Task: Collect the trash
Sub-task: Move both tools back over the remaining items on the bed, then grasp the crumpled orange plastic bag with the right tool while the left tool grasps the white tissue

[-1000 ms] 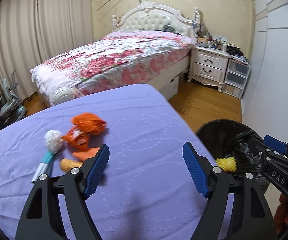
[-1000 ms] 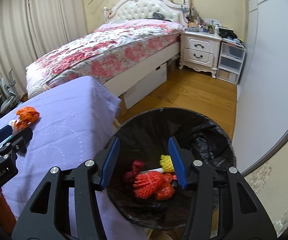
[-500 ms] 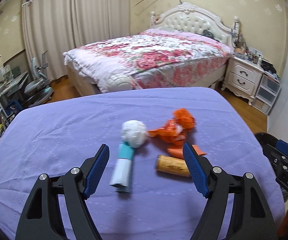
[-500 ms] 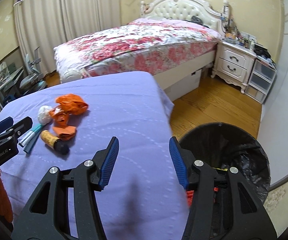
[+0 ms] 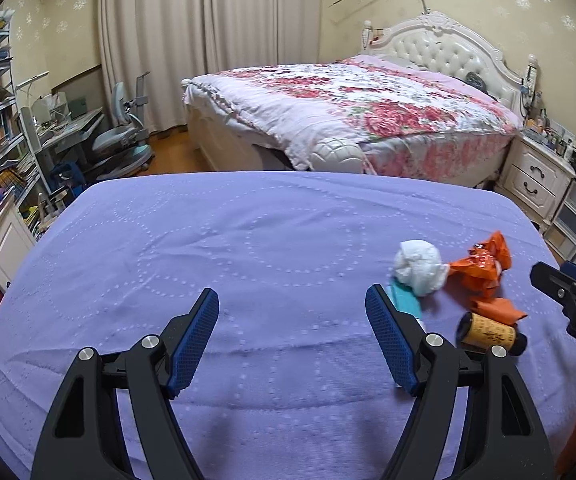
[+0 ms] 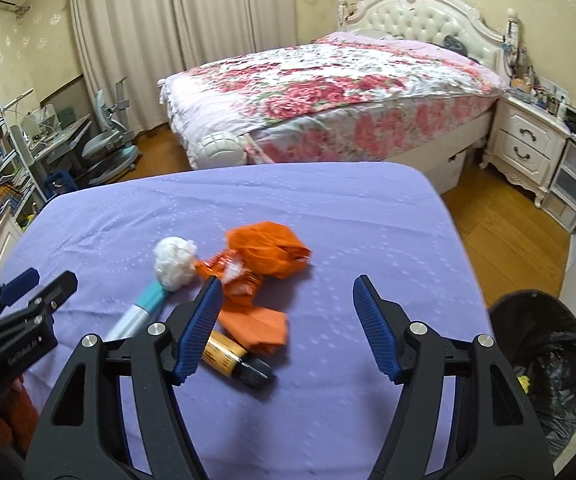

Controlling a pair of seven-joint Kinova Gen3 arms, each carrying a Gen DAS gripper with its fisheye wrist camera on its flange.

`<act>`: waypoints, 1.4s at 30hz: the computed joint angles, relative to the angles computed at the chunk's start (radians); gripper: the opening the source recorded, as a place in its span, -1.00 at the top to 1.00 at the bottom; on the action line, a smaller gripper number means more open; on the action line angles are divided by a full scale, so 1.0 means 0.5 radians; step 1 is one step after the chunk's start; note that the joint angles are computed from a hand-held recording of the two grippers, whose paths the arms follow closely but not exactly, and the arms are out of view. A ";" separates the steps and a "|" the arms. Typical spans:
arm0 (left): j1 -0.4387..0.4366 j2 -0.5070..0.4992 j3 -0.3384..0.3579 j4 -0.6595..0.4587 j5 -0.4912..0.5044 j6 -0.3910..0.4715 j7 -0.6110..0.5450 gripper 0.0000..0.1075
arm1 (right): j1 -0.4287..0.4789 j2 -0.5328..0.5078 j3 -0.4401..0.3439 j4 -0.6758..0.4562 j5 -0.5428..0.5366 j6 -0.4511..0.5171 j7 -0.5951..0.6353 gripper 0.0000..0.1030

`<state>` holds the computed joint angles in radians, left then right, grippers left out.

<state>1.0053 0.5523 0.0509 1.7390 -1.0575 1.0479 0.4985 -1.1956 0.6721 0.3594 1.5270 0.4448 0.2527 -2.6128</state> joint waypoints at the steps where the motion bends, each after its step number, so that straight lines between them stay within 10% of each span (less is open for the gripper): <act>1: -0.004 -0.008 -0.005 0.019 -0.004 -0.005 0.010 -0.37 | 0.044 0.015 -0.061 -0.050 -0.016 0.026 0.029 -0.29; 15: -0.074 -0.073 0.028 0.155 -0.049 -0.060 0.124 -0.37 | 0.367 0.315 -0.504 -0.682 -0.141 0.584 0.231 -0.34; 20: -0.099 -0.060 0.027 0.137 -0.066 -0.105 0.102 -0.38 | 0.417 0.287 -0.544 -0.605 -0.165 0.493 0.244 0.00; 42: -0.155 0.139 -0.078 -0.290 0.132 -0.376 -0.500 -0.38 | 0.427 0.136 -0.402 -0.256 0.074 0.394 0.172 0.01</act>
<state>0.9278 0.6218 0.0117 1.5939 -0.9914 0.8600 0.2483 -0.9823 0.7403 0.1586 1.3991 0.4820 0.4498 -2.5268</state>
